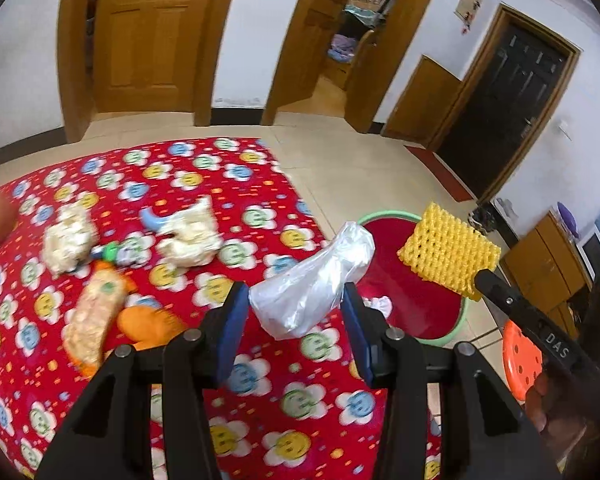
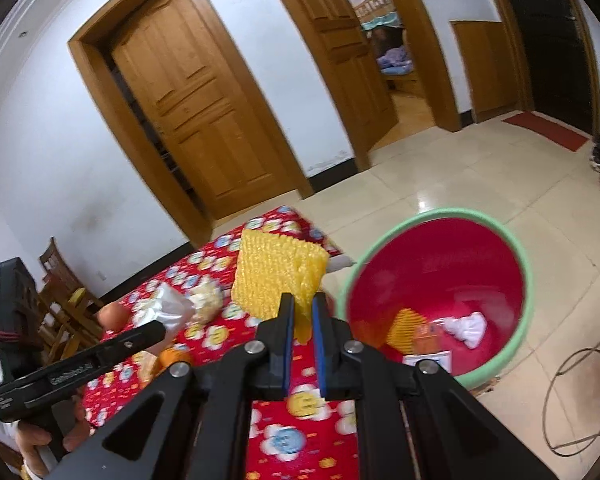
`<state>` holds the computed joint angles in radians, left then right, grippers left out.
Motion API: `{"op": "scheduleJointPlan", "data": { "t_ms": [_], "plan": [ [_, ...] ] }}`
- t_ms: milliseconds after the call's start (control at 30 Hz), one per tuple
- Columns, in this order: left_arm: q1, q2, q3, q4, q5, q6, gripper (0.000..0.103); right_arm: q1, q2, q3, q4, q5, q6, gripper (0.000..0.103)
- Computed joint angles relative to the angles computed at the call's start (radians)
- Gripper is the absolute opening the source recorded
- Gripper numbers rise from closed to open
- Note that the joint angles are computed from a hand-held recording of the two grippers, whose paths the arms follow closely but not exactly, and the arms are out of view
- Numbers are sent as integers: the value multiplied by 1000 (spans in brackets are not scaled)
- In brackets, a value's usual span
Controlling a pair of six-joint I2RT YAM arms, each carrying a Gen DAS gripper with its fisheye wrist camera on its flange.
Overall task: Collect trash
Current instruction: 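Carry the plastic bag and yellow foam net in both tools over the red bin, then open both tools to drop the bag and foam net into the bin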
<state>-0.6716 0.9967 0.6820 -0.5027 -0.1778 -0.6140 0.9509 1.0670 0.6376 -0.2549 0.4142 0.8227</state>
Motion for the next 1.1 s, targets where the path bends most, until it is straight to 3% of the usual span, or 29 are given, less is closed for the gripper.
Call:
{"op": "scheduleJointPlan", "data": {
  "t_ms": [467,700,900,967,1100],
  "plan": [
    [-128,480,204,162,-70,12,48,-297,-22,-88,-8,-152,-113,11],
    [-159,627,280,193,-38,15,48,-396,47,-135,49,-170,-145,11],
    [-164,669,305,212,-8,11,48,-423,81,-155,92,-182,-154,12],
    [-161,666,303,214,-16,1,58,-440,81,-164,112,-204,-166,13],
    [-166,648,300,206,-34,-13,68,-452,74,-171,131,-217,-173,28]
  ]
}}
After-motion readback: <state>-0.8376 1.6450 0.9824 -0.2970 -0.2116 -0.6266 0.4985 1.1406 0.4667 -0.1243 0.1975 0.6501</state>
